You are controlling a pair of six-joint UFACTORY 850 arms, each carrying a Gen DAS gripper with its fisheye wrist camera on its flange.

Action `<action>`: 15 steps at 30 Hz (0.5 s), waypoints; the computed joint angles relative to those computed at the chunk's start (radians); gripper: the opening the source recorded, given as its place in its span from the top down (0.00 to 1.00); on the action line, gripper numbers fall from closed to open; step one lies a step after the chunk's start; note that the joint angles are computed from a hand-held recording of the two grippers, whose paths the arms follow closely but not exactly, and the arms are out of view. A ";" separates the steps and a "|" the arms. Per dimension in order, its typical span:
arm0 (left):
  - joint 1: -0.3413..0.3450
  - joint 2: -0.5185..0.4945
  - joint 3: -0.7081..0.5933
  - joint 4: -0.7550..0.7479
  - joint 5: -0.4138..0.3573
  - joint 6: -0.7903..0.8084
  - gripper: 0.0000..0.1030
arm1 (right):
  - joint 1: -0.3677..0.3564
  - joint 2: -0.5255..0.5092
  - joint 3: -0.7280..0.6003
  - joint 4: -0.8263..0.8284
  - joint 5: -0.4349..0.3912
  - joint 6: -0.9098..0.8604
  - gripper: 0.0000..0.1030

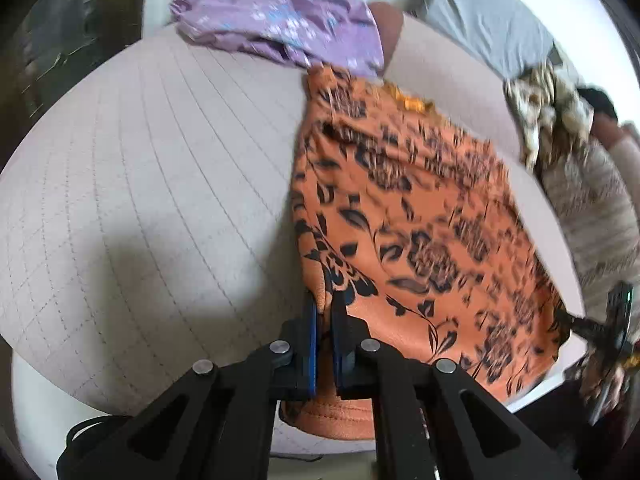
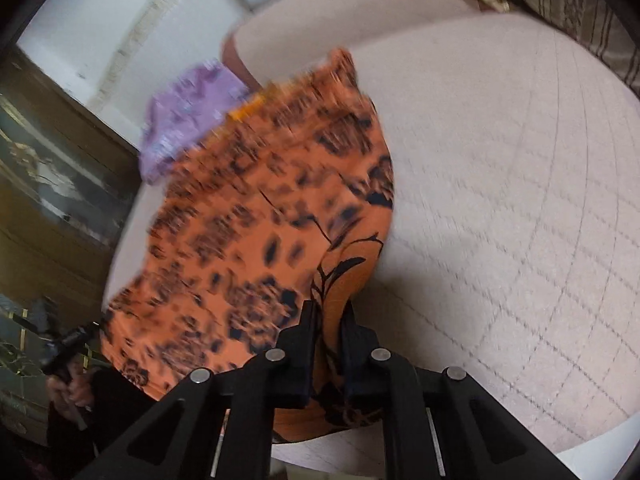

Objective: Fold small clothes

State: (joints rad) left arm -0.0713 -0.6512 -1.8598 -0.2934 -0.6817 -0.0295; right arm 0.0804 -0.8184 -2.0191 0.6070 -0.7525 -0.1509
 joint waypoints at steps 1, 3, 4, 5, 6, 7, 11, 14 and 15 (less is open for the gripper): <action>-0.006 -0.009 -0.007 0.032 -0.020 -0.024 0.91 | 0.002 -0.037 -0.056 -0.035 -0.053 0.045 0.85; -0.017 -0.034 -0.028 0.077 -0.071 -0.061 0.80 | 0.003 -0.083 -0.126 -0.080 -0.131 0.120 0.83; -0.019 -0.038 -0.027 0.081 -0.077 -0.066 0.67 | 0.001 -0.082 -0.120 -0.077 -0.131 0.125 0.81; -0.022 -0.041 -0.026 0.080 -0.079 -0.064 0.58 | -0.002 -0.083 -0.120 -0.072 -0.132 0.134 0.72; -0.025 -0.040 -0.022 0.081 -0.070 -0.061 0.57 | -0.004 -0.087 -0.124 -0.082 -0.137 0.159 0.65; -0.028 -0.038 -0.021 0.090 -0.062 -0.060 0.57 | -0.006 -0.091 -0.128 -0.081 -0.139 0.167 0.64; -0.023 -0.032 -0.005 0.041 -0.039 -0.035 0.87 | -0.004 -0.086 -0.120 -0.053 -0.127 0.130 0.35; -0.020 -0.019 0.017 0.011 -0.016 -0.004 0.94 | 0.013 -0.068 -0.097 -0.118 -0.076 0.130 0.34; -0.020 -0.014 0.024 0.002 -0.006 0.008 0.94 | 0.023 -0.076 -0.111 -0.155 -0.082 0.128 0.39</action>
